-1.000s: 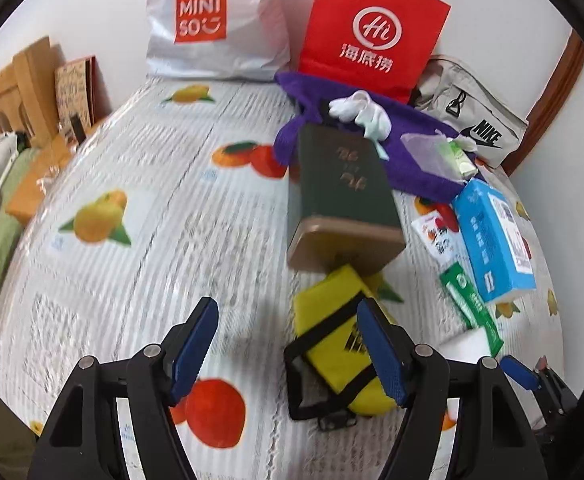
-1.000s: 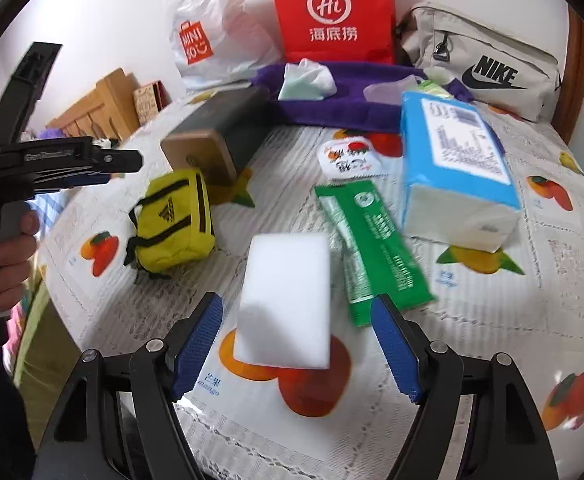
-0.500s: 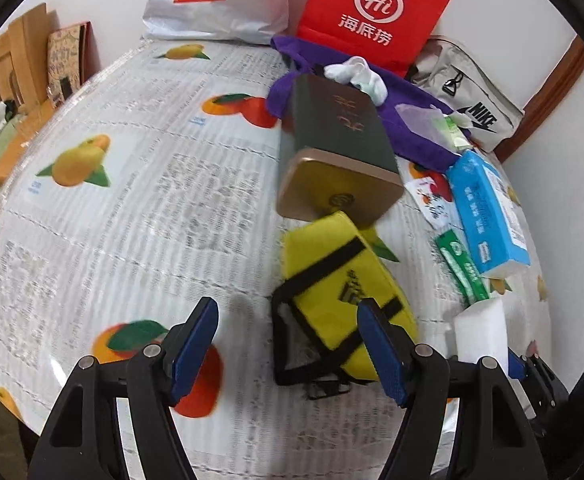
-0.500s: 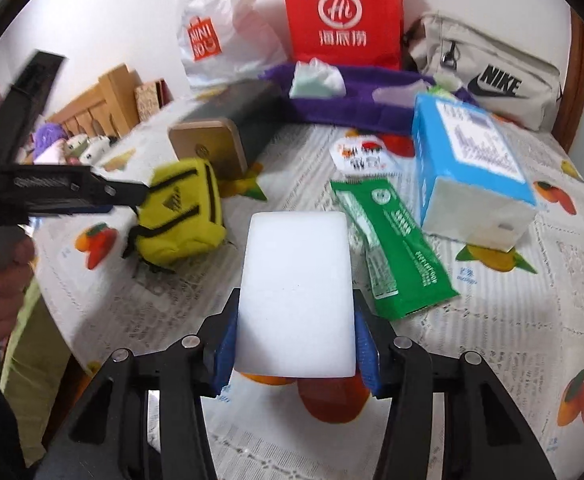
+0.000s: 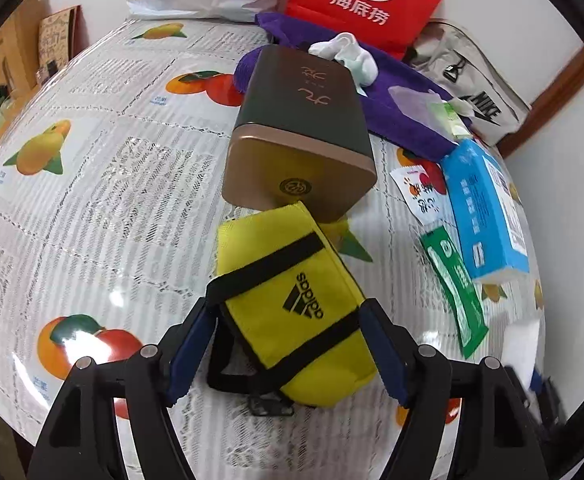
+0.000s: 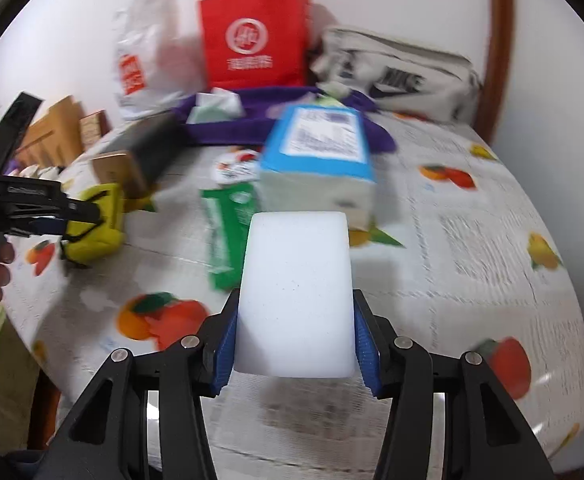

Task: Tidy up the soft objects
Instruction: 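Close the left tool on the yellow adidas pouch while the right tool lifts the sponge, then lift the yellow pouch with the left tool while the right tool holds the sponge up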

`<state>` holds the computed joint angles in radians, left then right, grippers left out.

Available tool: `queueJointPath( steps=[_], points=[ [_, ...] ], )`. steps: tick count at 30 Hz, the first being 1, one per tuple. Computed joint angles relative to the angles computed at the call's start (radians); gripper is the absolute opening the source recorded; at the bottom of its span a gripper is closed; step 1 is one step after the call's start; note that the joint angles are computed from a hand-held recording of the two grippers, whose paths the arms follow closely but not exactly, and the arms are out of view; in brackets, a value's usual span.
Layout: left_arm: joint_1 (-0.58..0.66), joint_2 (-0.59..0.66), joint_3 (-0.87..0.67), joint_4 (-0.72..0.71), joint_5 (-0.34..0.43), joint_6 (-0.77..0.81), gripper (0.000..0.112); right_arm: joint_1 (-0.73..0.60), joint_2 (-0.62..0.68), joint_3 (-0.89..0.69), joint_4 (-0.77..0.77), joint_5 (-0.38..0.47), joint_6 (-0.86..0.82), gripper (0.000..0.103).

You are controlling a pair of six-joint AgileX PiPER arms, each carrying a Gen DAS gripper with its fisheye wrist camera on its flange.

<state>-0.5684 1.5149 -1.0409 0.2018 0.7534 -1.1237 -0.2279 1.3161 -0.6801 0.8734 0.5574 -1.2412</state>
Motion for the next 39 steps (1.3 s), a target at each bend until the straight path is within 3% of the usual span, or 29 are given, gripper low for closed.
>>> queueJointPath(
  steps=[4, 11, 13, 18, 23, 25, 29, 33, 39],
  points=[
    [-0.019, 0.082, -0.076, 0.039, 0.047, -0.050, 0.074, -0.042, 0.058, -0.005, 0.037, 0.009, -0.035, 0.051],
    [-0.128, 0.251, -0.246, 0.183, 0.223, -0.062, 0.096, -0.030, 0.100, 0.012, 0.125, -0.012, -0.104, 0.051],
    [-0.161, 0.277, -0.259, 0.237, 0.251, -0.088, 0.098, -0.014, 0.108, 0.019, 0.157, -0.034, -0.130, 0.051],
    [-0.188, 0.235, -0.187, 0.307, 0.206, -0.166, 0.093, 0.034, 0.115, 0.040, 0.236, -0.118, -0.198, 0.056],
    [-0.198, 0.159, -0.094, 0.349, 0.156, -0.174, 0.066, 0.066, 0.119, 0.049, 0.284, -0.160, -0.231, 0.058],
    [-0.184, 0.139, -0.075, 0.337, 0.124, -0.161, 0.063, 0.066, 0.118, 0.054, 0.304, -0.165, -0.245, 0.058],
    [-0.146, 0.078, -0.016, 0.282, 0.035, -0.132, 0.055, 0.084, 0.109, 0.062, 0.292, -0.204, -0.227, 0.050],
    [-0.139, 0.029, 0.043, 0.248, -0.032, -0.130, 0.050, 0.066, 0.100, 0.050, 0.212, -0.161, -0.151, 0.050],
    [-0.163, -0.027, 0.094, 0.255, -0.045, -0.153, 0.048, 0.040, 0.084, 0.042, 0.139, -0.116, -0.065, 0.049]
  ],
)
